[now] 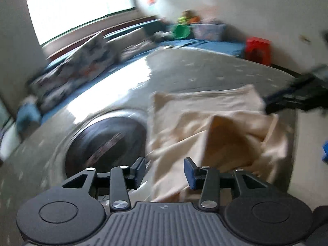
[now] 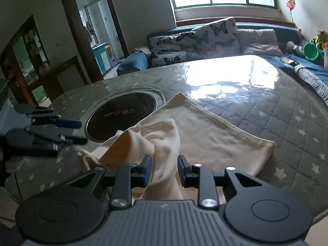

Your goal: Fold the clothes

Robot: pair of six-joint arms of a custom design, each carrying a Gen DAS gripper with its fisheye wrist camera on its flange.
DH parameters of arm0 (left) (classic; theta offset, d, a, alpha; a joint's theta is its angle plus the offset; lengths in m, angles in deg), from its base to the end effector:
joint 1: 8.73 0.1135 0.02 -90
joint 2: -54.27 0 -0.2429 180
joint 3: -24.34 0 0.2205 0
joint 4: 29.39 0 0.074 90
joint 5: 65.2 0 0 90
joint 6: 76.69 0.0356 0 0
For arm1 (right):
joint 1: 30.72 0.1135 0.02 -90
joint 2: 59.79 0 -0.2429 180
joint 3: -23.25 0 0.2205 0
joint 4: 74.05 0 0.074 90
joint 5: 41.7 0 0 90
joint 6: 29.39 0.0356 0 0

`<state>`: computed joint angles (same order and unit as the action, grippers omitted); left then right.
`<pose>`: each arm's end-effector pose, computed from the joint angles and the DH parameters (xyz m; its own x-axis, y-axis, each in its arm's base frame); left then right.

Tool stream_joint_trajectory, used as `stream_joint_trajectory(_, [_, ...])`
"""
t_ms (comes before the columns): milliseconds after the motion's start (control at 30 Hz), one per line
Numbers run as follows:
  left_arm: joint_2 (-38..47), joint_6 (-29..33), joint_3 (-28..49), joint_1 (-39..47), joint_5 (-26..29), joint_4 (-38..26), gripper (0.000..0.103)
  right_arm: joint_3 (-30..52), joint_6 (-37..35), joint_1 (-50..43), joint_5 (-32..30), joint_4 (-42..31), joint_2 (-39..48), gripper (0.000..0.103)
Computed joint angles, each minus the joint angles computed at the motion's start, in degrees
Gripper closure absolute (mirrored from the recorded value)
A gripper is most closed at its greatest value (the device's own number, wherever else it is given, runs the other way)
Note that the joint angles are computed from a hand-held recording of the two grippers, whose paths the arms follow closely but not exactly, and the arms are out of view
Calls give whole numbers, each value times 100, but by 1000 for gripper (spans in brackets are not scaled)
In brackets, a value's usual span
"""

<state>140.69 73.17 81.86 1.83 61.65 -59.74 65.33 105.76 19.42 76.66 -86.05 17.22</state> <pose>0.2499 0.0249 0.1613 -0.2903 0.6498 -0.7025 0.8084 0.5594 0.1834 0.1528 0.1566 0.1470 -0.6617 0.1809 -0.7276 0.0022 0.9709 0.2394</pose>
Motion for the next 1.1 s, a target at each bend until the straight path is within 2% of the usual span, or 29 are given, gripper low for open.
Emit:
stream_joint_trajectory(167, [231, -3, -453, -980, -332, 909, 58, 162, -409, -820, -814, 645, 683, 75])
stream_joint_trajectory(300, [632, -261, -334, -1329, -332, 1263, 58, 507, -786, -1296, -1254, 961, 1382, 67])
stream_joint_trajectory(367, [796, -351, -259, -1396, -232, 1345, 59, 661, -864, -1546, -1573, 1175, 1733, 67])
stream_joint_trajectory(433, [904, -304, -232, -1376, -71, 1390, 63, 813, -924, -1762, -1900, 1367, 2059, 67])
stream_joint_trajectory(500, [960, -264, -187, -1350, -4, 1348, 80, 971, -948, -1897, -2113, 1454, 2304, 67])
stream_joint_trajectory(567, [1033, -280, -124, -1302, 64, 1306, 90, 1262, -984, -2036, -2314, 1440, 2665, 67])
stream_joint_trajectory(633, [1016, -396, -107, -1204, 111, 1337, 94, 1451, -994, -2067, -2413, 1405, 2908, 72])
stream_joint_trajectory(733, [1071, -675, 61, -936, 191, 1320, 95, 1499, -1027, -1941, -2194, 1443, 3036, 93])
stream_joint_trajectory(800, [1190, -892, 316, -708, 190, 1219, 95, 1377, -1043, -1778, -1765, 1477, 2923, 98])
stream_joint_trajectory(933, [1359, -1414, 684, -363, 49, 1299, 96, 973, -937, -1543, -962, 1432, 2417, 100])
stream_joint_trajectory(1033, [1497, -1719, 1063, -60, 91, 1190, 96, 746, -862, -1595, -900, 1326, 2098, 99])
stream_joint_trajectory(1100, [1485, -1459, 1172, 136, 333, 997, 96, 685, -874, -1721, -1127, 1373, 2058, 93])
